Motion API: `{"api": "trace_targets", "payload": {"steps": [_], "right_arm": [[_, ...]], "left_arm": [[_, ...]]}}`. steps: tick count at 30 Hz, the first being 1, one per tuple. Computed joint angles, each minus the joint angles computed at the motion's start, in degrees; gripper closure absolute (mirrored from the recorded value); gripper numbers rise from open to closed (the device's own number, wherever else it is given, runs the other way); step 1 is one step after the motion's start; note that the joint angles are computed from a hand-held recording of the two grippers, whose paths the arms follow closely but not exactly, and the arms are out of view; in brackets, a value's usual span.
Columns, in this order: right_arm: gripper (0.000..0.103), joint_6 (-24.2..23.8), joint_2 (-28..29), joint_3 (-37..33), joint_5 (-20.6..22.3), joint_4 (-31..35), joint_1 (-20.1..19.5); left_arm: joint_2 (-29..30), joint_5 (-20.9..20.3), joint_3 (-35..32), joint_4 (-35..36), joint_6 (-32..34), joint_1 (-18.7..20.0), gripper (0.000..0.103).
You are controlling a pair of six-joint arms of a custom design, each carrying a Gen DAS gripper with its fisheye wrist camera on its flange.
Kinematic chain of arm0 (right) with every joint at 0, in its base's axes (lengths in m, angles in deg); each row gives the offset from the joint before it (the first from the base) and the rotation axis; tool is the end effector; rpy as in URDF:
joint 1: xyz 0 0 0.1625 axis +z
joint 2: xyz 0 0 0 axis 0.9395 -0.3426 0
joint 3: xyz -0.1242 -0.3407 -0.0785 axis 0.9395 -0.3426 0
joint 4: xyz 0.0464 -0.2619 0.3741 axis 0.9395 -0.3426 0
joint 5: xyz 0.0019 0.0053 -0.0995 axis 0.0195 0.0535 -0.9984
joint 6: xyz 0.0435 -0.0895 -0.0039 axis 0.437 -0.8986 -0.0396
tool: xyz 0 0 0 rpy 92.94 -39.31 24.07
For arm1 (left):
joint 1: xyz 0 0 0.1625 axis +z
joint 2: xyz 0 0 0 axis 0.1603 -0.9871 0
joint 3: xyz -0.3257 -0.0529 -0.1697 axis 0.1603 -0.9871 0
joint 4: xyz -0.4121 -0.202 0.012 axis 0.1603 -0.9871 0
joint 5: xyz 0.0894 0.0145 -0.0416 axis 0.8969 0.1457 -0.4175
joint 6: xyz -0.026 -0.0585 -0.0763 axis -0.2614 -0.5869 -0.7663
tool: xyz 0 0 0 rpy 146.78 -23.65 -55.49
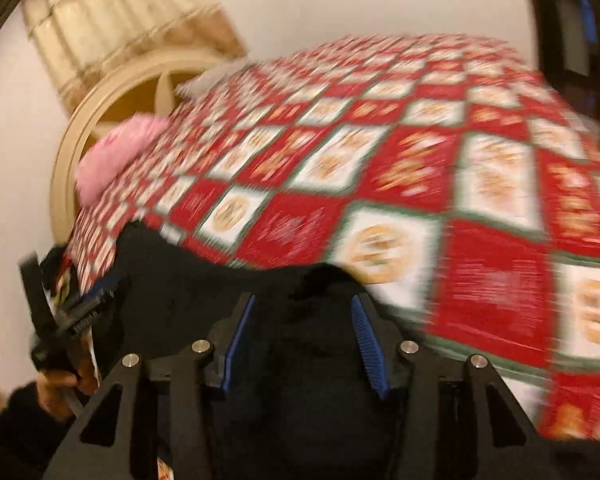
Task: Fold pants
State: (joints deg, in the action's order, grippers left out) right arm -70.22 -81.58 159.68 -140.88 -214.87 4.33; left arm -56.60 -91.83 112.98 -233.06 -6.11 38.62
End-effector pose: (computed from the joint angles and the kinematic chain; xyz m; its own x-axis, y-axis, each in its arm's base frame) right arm -0.0683 -0.6919 0.3585 -0.8888 -0.0920 0.4490 -0.3473 0.7744 -0.5289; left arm -0.3031 -0.6560 -0.0306 -0.7753 -0.0523 -0.6295 0.4173 0.7057 -0.5725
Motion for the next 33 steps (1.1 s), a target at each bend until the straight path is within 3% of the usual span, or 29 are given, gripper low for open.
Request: {"api": "trace_targets", "payload": {"steps": [4,7,9,11,16,20,22,23,24,25,26,29,33], "right_arm": [[0.052,4.4,-6.5,1.0,-12.1,-8.7,-2.3],[0.052,12.9,-7.3,-4.7,-22.6,-7.1,-6.0],[0.052,15.7,-6.4,-9.4,-26.3,-3.5,-8.2],[0.052,16.9,-4.3,-14.5,-29.7,0.0,-9.8],[0.052,24.3,-0.3,-23.3,-29.3,14.0,-12.3],[0.052,24.3,3.0,-26.4,-36.3,16.1,-10.8],[0.052,25.3,3.5,-27.6,-36.7,18.4,-10.6],[0.058,25.7,3.5,-28.3,-36.4,20.1,-10.7],[0.066,25.5,3.6,-28.6,-36.3,20.5,-10.7],[0.085,25.5,3.2,-28.4,-35.5,21.0,-10.8],[0.097,26.9,2.7,-28.6,-33.9,22.9,-11.1],[0.098,27.3,0.2,-25.8,-30.5,21.8,-11.7],[0.099,27.2,-9.6,-14.2,-19.6,12.0,-13.7]], "left_arm": [[1.0,1.4,-0.9,1.0,1.4,-0.3,0.039],[1.0,1.4,-1.0,1.4,1.0,-0.3,0.038],[1.0,1.3,-1.0,1.5,0.8,-0.2,0.038],[1.0,1.3,-1.3,2.8,0.4,-0.3,0.036],[0.7,0.6,-1.8,5.5,-0.9,-0.1,0.033],[0.3,0.3,-1.5,6.7,-1.7,-0.6,0.033],[0.2,-1.4,-1.3,5.5,0.9,-1.3,0.033],[0.3,-2.3,-1.3,4.8,2.7,-1.7,0.033],[0.6,-2.8,-1.5,4.3,4.1,-2.1,0.033],[0.9,-3.7,-1.9,4.0,5.0,-2.4,0.033],[1.1,-4.6,-2.3,4.3,5.0,-2.5,0.033],[2.0,-9.0,-4.1,6.7,2.7,-2.5,0.033],[3.1,-12.2,-5.4,7.4,3.2,-3.0,0.033]]}}
